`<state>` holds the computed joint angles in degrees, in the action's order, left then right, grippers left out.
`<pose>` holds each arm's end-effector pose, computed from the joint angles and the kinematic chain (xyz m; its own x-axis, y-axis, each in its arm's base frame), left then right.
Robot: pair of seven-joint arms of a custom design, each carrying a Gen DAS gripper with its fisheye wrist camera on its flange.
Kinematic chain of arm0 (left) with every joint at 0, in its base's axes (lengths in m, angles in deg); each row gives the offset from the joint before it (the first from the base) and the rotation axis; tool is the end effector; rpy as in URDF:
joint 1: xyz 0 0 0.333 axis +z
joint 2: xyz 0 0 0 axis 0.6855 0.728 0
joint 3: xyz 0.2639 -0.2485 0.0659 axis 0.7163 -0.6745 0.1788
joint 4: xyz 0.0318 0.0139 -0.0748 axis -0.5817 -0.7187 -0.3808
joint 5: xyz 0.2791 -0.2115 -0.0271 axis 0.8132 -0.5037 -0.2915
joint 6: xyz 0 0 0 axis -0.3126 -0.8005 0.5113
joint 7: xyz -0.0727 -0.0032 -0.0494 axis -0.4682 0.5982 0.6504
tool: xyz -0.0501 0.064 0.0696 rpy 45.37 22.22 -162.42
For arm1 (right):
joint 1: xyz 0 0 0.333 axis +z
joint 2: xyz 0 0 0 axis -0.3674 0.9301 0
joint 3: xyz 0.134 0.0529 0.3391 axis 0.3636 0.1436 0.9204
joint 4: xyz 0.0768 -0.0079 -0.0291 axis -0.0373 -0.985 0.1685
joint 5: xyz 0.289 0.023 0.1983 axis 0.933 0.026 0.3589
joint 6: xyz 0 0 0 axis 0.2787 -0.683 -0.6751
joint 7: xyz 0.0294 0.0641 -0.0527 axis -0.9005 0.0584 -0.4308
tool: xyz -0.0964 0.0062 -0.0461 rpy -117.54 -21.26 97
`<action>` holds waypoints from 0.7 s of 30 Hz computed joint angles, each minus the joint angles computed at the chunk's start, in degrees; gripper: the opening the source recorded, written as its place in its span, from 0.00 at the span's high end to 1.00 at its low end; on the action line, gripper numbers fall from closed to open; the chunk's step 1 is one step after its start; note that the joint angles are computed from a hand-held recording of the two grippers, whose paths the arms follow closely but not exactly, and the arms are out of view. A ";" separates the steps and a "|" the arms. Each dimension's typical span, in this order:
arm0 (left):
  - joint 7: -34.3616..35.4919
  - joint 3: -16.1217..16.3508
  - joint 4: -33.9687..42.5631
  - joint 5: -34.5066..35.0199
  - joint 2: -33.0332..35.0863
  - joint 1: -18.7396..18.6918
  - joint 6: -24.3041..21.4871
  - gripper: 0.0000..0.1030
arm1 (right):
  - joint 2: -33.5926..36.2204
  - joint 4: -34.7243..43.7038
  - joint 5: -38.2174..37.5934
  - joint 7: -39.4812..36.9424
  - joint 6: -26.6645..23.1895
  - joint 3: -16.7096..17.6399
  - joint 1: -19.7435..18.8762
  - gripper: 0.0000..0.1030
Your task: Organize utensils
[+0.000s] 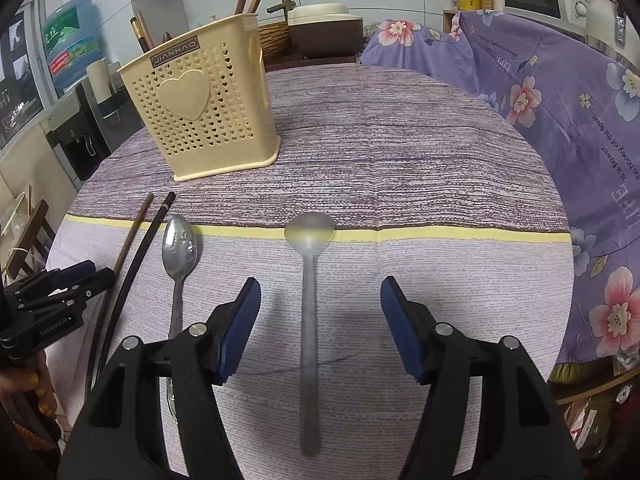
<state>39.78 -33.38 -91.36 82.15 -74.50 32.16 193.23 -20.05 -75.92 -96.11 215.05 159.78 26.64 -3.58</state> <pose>0.5231 -0.2308 0.5240 -0.2055 -0.9787 -0.0016 -0.7513 0.1588 -0.6406 0.5100 0.2169 0.5229 -0.0384 -0.9887 -0.1449 -0.7284 0.1270 -0.6733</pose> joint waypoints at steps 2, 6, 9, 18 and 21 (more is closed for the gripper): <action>1.26 0.06 -0.04 -1.47 -0.13 0.64 -0.21 0.52 | -0.06 0.03 -0.74 0.20 -0.31 -0.09 0.01 0.36; 3.97 -0.48 0.02 -7.07 -0.18 1.64 0.09 0.52 | 0.73 0.48 1.75 -2.96 -0.40 0.12 -0.18 0.36; 3.77 -0.56 0.51 -8.47 0.22 1.51 0.20 0.52 | 2.09 1.57 8.12 -10.30 -0.59 0.72 -0.14 0.36; 2.16 -0.02 3.10 -6.48 1.97 0.74 -1.54 0.51 | 7.84 10.43 13.45 -19.51 -8.32 -1.89 3.52 0.44; 2.34 -0.03 3.49 -6.72 2.20 0.90 -1.76 0.51 | 9.54 13.23 14.31 -20.30 -9.89 -2.76 4.33 0.52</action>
